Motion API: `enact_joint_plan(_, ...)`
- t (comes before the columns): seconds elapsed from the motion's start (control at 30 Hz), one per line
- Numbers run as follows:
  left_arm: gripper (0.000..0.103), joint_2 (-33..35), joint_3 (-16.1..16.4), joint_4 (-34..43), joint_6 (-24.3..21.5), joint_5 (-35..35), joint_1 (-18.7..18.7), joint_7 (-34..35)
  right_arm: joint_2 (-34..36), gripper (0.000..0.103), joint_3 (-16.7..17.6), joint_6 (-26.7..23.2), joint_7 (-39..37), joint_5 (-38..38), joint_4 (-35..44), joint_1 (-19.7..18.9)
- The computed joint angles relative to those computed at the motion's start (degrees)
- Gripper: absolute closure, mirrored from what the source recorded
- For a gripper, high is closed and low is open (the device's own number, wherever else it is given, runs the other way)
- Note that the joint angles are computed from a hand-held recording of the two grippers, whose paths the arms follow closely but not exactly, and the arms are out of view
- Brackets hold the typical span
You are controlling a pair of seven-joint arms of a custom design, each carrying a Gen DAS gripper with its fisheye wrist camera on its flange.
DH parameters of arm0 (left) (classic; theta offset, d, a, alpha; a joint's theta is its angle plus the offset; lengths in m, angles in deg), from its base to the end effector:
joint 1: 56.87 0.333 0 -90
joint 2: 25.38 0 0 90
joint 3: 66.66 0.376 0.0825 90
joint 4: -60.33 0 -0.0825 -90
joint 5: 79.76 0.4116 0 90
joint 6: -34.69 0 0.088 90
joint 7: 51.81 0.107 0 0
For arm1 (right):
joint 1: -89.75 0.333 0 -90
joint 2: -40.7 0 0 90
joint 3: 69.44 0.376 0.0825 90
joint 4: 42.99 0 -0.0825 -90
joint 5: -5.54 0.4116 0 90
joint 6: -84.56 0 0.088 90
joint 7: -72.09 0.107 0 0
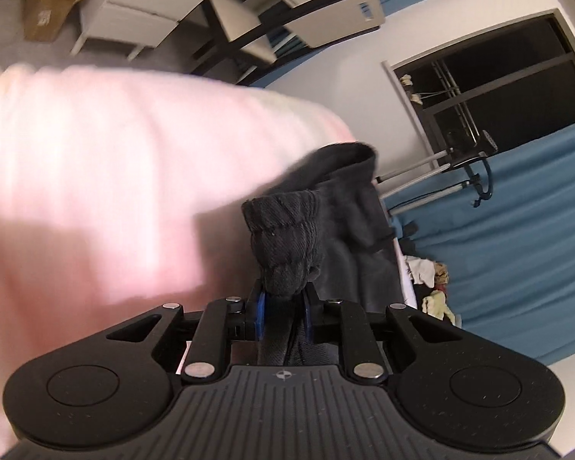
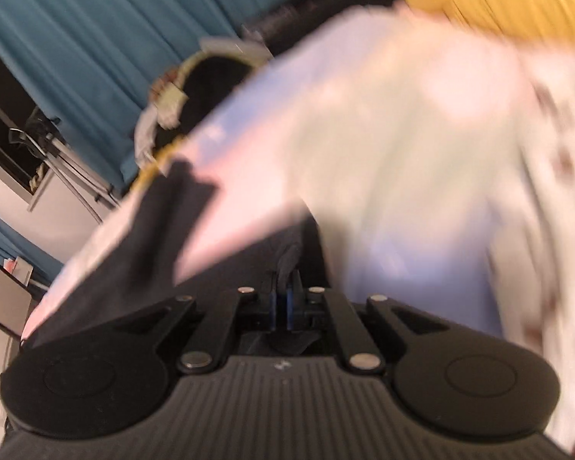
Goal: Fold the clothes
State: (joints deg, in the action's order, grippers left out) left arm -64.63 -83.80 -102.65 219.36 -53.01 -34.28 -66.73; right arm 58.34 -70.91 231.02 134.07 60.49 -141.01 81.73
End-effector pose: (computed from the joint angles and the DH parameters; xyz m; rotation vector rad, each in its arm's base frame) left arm 0.3570 -0.0219 0.5137 -2.4822 0.2147 -1.3494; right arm 0.7155 -0.1291 0.5103 -1.3056 1.8733 -0.1503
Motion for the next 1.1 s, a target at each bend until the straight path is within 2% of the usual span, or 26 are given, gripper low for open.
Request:
enact_joint_plan(0.1, 0.086, -2.5, 0.1, -1.6, -0.7, 0.0, -0.2, 0.1, -3.0, 0.097, -0.3, -1.1, -2.0, 1.4, -5.2, -0.7)
enact_joint_plan(0.2, 0.086, -2.5, 3.0, -1.9, -0.7, 1.0, -2.1, 2.5, -3.6, 0.097, -1.1, -1.9, -1.7, 0.2, -6.3, -0.1)
enact_joint_plan(0.37, 0.084, -1.8, 1.3, -0.8, -2.9, 1.5, -1.9, 3.6, -3.1, 0.096, -0.7, 1.8, -2.9, 0.5, -4.6, 1.3)
enact_joint_plan(0.43, 0.073, -2.2, 2.3, -0.2, -6.5, 2.3, -4.3, 4.8, -2.5, 0.089, -0.8, 3.8, -2.3, -1.4, -3.9, 2.1)
enact_joint_plan(0.47, 0.060, -2.8, 2.7, -0.1, -7.5, 2.9, -5.3, 5.5, -2.7, 0.077, -0.8, 5.3, -2.7, -1.6, -4.4, 2.3)
enact_joint_plan(0.5, 0.041, -3.5, 3.0, 0.1, -9.2, 3.6, -6.3, 6.3, -3.0, 0.067, -0.7, 6.8, -3.2, -1.8, -4.9, 2.5)
enact_joint_plan(0.53, 0.033, -4.6, 2.8, 1.0, -12.7, 4.3, -7.4, 7.3, -3.3, 0.064, -0.6, 8.6, -4.0, -1.8, -5.5, 2.7)
enact_joint_plan(0.57, 0.025, -5.6, 2.2, 2.2, -17.0, 5.2, -8.4, 8.2, -3.7, 0.059, -0.3, 11.5, -5.7, -1.6, -6.2, 2.9)
enact_joint_plan(0.63, 0.019, -6.3, 0.5, 5.4, -23.3, 8.0, -9.3, 9.6, -3.7, 0.050, 0.2, 18.9, -8.2, -1.8, -6.7, 4.0)
enact_joint_plan(0.67, 0.013, -6.3, -0.4, 7.1, -25.8, 9.6, -9.6, 10.3, -3.5, 0.043, 0.8, 22.1, -9.7, -1.1, -6.4, 4.2)
enact_joint_plan(0.77, 0.009, -2.9, -4.6, 14.3, -30.0, 16.0, -8.3, 11.1, -2.7, 0.041, 5.5, 27.1, -18.1, 6.7, -2.8, 2.6)
enact_joint_plan(0.83, 0.008, 1.6, -7.3, 20.4, -32.5, 19.9, -7.6, 11.5, -2.0, 0.040, 8.4, 27.6, -25.0, 11.8, 0.5, 2.3)
enact_joint_plan(0.9, 0.007, 7.6, -10.1, 27.6, -35.4, 23.8, -7.1, 12.7, -1.2, 0.036, 8.9, 27.3, -26.5, 12.2, 3.1, 4.2)
enact_joint_plan(1.0, 0.006, 16.6, -14.0, 37.4, -35.4, 31.7, -5.9, 11.2, -0.2, 0.036, 9.1, 24.7, -24.7, 11.4, 6.5, 7.1)
enact_joint_plan(1.1, 0.006, 26.7, -18.1, 47.8, -38.4, 39.1, -6.1, 9.7, 0.9, 0.036, 9.9, 22.8, -22.7, 10.9, 9.3, 9.6)
